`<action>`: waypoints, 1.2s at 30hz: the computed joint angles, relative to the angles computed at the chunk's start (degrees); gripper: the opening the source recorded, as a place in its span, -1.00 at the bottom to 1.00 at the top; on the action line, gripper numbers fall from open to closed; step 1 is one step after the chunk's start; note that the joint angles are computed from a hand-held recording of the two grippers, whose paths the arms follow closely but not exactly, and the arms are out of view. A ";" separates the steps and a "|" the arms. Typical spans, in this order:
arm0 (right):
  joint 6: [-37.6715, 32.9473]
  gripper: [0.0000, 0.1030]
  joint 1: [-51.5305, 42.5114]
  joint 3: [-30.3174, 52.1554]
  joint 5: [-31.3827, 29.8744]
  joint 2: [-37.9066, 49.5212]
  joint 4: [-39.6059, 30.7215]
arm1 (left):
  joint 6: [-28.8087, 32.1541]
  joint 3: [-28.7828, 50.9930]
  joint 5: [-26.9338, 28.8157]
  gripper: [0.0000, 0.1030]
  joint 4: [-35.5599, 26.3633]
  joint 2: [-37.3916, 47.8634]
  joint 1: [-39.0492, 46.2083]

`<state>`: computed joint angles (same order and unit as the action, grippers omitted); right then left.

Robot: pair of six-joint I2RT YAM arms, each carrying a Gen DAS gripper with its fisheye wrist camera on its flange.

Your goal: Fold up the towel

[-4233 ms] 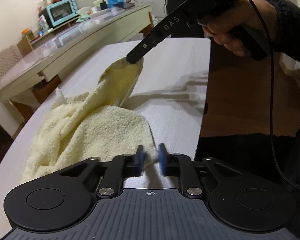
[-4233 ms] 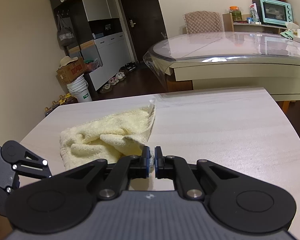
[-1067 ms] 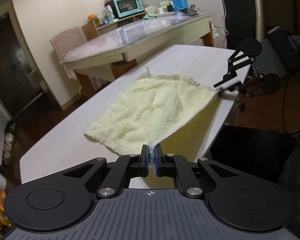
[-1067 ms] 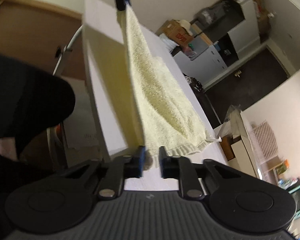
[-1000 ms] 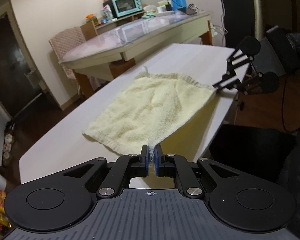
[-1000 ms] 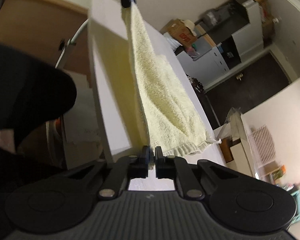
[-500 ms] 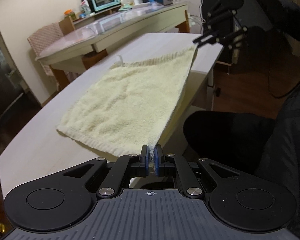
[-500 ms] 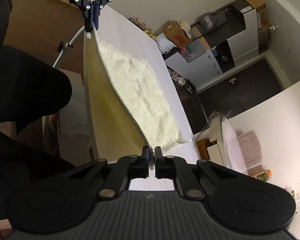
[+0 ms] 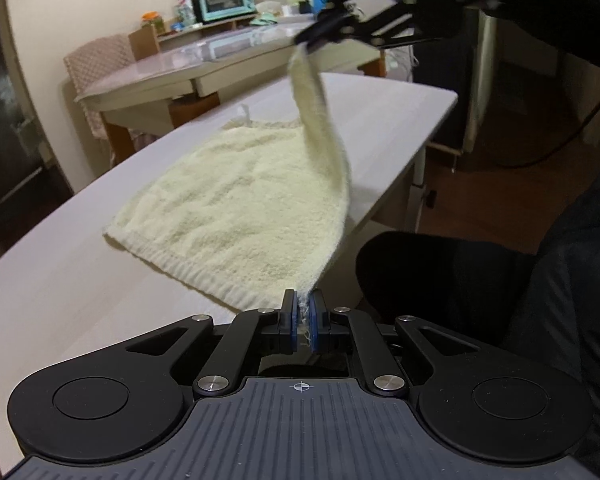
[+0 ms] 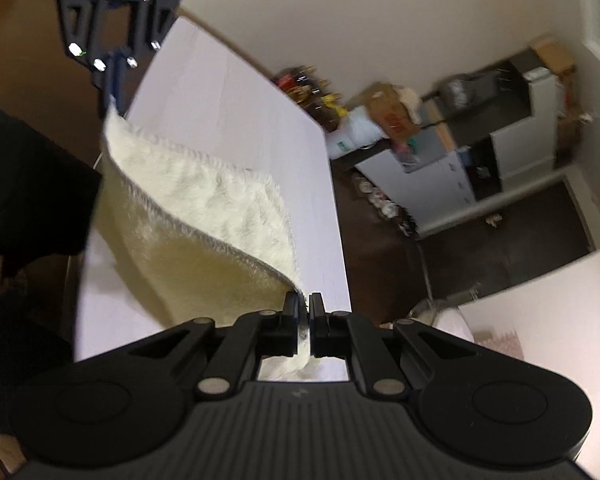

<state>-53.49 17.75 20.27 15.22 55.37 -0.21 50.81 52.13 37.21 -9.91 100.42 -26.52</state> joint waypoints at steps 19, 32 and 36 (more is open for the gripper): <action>-14.83 -0.89 -4.98 42.76 -13.71 53.62 -2.49 | -3.03 0.62 6.02 -0.86 1.01 4.55 2.13; -18.16 -0.89 -3.04 54.28 -15.54 65.59 -4.75 | -4.89 -0.24 5.85 -0.86 2.02 4.61 1.55; -18.56 -0.86 -2.56 55.41 -15.86 67.89 -2.84 | -5.56 -0.48 5.78 -0.85 2.54 4.62 1.25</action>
